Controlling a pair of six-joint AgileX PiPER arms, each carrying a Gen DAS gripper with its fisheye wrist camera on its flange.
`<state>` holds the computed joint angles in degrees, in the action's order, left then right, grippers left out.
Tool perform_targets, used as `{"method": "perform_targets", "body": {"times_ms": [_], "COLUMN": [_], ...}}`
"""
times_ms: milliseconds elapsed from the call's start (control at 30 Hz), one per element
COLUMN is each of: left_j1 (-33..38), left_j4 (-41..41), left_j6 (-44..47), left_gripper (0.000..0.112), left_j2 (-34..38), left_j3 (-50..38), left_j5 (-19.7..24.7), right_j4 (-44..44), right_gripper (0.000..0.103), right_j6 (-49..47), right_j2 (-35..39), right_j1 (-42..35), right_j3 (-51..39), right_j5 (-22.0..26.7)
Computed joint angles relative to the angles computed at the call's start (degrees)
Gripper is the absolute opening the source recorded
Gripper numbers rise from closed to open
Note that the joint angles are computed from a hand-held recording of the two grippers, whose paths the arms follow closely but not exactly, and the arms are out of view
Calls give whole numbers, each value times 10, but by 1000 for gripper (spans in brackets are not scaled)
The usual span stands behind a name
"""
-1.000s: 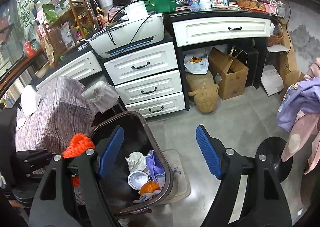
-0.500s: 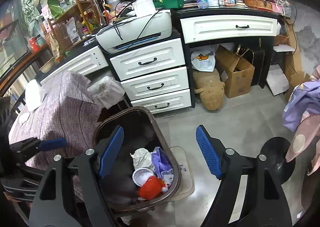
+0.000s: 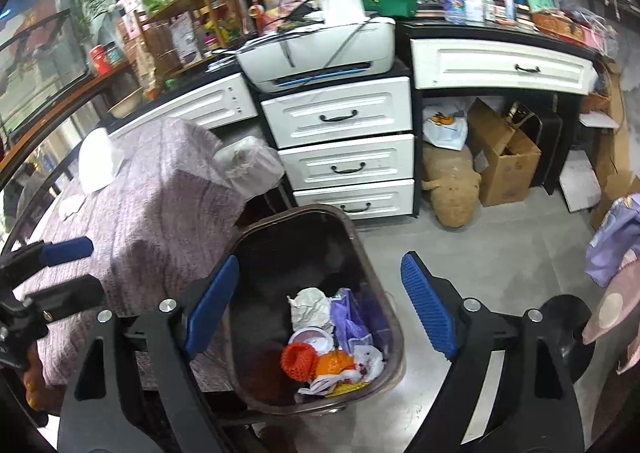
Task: Collect trash
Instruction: 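Move both open tools back over the table, then grasp the crumpled white tissue with the left tool while the right tool grasps the white face mask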
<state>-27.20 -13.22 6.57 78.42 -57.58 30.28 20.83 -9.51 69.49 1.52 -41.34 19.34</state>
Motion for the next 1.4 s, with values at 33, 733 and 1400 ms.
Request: {"method": "perform_targets", "body": {"times_ms": [33, 733, 1400], "left_j1": [8, 333, 492], "left_j4": [-9, -235, -40], "left_j6": [12, 331, 171], "left_gripper": [93, 97, 97], "left_j2": [-6, -76, 218], "left_j3": [2, 48, -244], "left_j5": [1, 74, 98], "right_j4": [-15, -129, -184], "right_gripper": [83, 83, 83], "right_j6": [13, 115, 151], "right_j2": [3, 170, 335], "right_j1": [11, 241, 328], "right_j3": [-4, -235, -476], "right_j5": [0, 48, 145]}}
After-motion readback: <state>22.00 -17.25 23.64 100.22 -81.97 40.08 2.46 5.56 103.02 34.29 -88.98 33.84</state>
